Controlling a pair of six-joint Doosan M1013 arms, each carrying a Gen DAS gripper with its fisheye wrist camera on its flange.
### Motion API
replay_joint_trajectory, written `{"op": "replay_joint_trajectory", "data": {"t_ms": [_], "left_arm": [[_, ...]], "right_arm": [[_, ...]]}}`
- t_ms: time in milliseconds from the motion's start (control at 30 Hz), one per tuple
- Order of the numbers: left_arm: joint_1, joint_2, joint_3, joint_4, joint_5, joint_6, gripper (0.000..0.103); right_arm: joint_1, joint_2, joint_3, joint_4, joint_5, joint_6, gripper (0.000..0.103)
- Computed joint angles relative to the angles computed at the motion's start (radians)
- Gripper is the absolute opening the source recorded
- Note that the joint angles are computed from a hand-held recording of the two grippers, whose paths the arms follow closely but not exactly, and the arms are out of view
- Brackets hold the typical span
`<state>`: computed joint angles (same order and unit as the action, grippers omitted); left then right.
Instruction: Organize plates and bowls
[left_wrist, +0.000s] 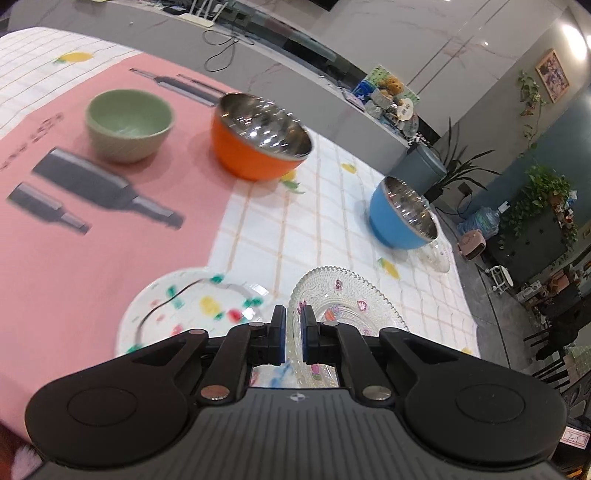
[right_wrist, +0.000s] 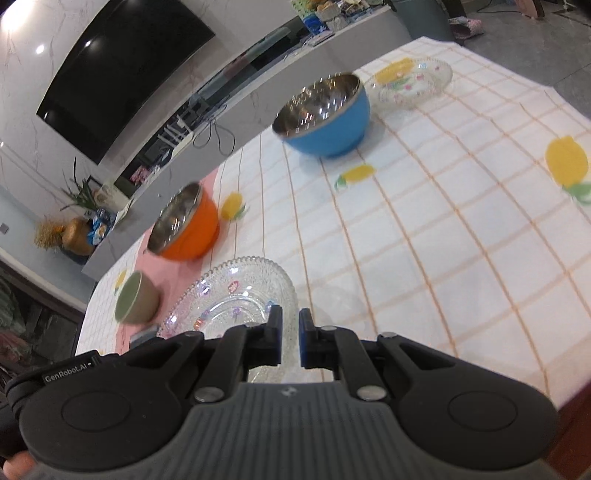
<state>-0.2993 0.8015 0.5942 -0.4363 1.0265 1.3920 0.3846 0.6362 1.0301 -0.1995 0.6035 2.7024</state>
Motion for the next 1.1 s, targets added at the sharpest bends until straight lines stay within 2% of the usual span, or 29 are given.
{"op": "replay_joint_trajectory", "data": {"t_ms": [167,367,533,833,1100], "left_arm": [[0.013,-0.064,0.123,0.014,-0.036,-0.004,0.008],[0.032,-0.098,0.194,0.035,-0.071,-0.039,0.007],[0.036,-0.097,0.193,0.086,-0.103,-0.049,0.008],[0.039,-0.066,0.153,0.105,-0.092,-0.048,0.008],[0.033,-0.066,0.154,0.144,-0.099,-0.031,0.008]], "right_arm": [[0.019,-0.004,0.009,0.059,0.014,-0.073,0.006],[0.037,0.021,-0.029,0.121,0.048,-0.166,0.006],[0.048,0.060,-0.092,0.137,0.082,-0.219,0.007],[0.054,0.122,-0.199,0.098,0.148,-0.256,0.008],[0.054,0.142,-0.230,0.099,0.178,-0.289,0.008]]}}
